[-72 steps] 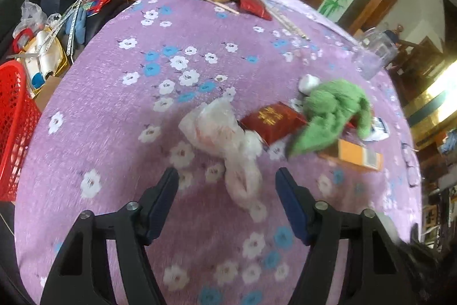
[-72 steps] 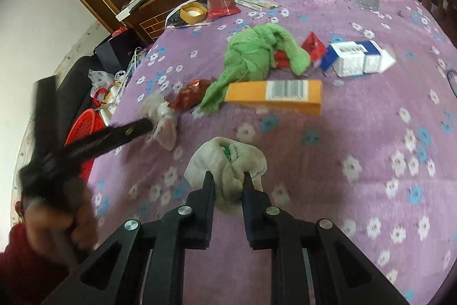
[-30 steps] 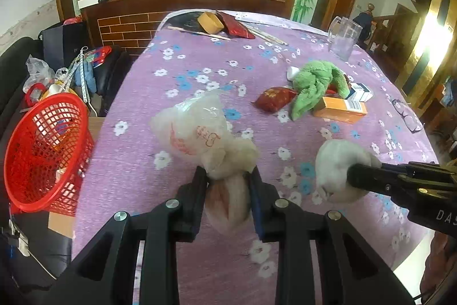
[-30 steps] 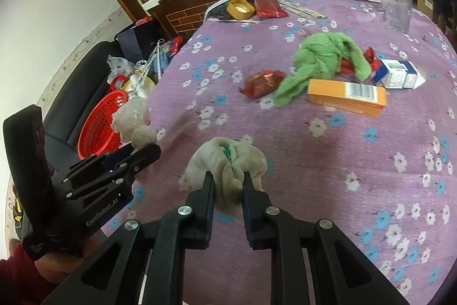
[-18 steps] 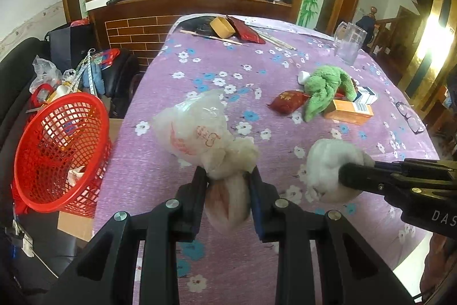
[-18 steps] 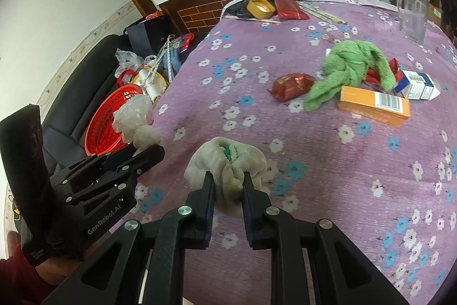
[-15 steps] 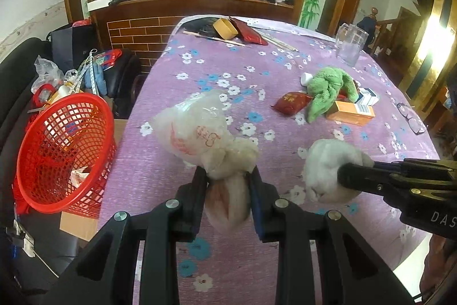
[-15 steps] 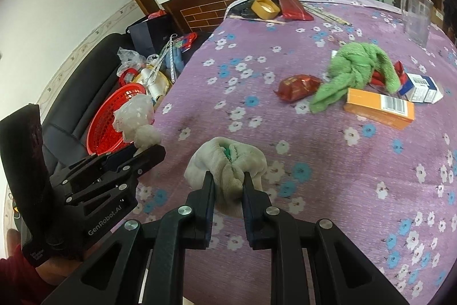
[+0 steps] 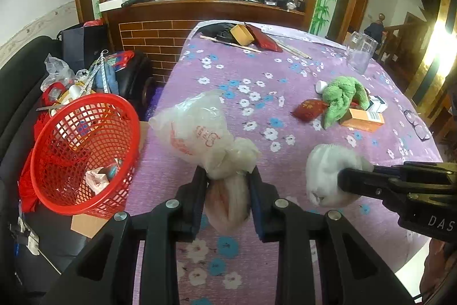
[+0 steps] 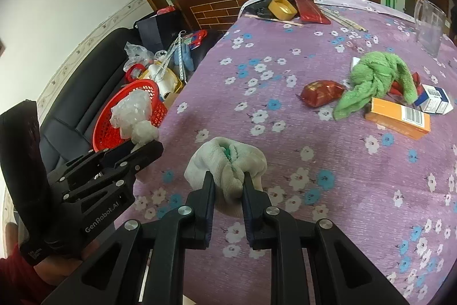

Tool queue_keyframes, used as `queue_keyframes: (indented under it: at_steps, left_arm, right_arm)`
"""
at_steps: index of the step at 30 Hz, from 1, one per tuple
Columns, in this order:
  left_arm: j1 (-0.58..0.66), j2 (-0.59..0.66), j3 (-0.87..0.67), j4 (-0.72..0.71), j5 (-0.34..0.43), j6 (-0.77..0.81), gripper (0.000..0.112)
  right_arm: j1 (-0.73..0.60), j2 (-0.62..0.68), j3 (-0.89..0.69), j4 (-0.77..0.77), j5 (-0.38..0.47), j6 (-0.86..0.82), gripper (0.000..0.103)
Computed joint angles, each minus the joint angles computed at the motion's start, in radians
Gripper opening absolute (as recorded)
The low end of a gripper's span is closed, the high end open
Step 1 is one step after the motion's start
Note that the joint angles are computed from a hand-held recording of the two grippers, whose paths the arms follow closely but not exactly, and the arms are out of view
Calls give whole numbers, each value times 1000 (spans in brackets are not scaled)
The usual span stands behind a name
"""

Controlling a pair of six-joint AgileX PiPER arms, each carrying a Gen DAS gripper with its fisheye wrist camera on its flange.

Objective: Collect trash
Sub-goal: 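Carry the plastic bag and cloth bundle in both tools over the red basket, then open both tools over the red basket to drop the bag and cloth bundle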

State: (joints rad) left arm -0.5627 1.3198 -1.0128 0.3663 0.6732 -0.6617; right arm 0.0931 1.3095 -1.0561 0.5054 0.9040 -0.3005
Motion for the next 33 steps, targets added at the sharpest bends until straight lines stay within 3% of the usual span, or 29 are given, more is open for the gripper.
queue_keyframes:
  at_steps: [18,26,33]
  left_arm:
    - [188,-132,66,-114,-3,177,27]
    - [438,-184,86,-288,-15,431,27]
    - [668,-167,73,-489,-14,706,27]
  right_arm:
    - [190,54,-62,-75,-69,152,19]
    - [299,137,-182,-134,-83,251,19]
    - [391,263,-376,-173,-48,328,19]
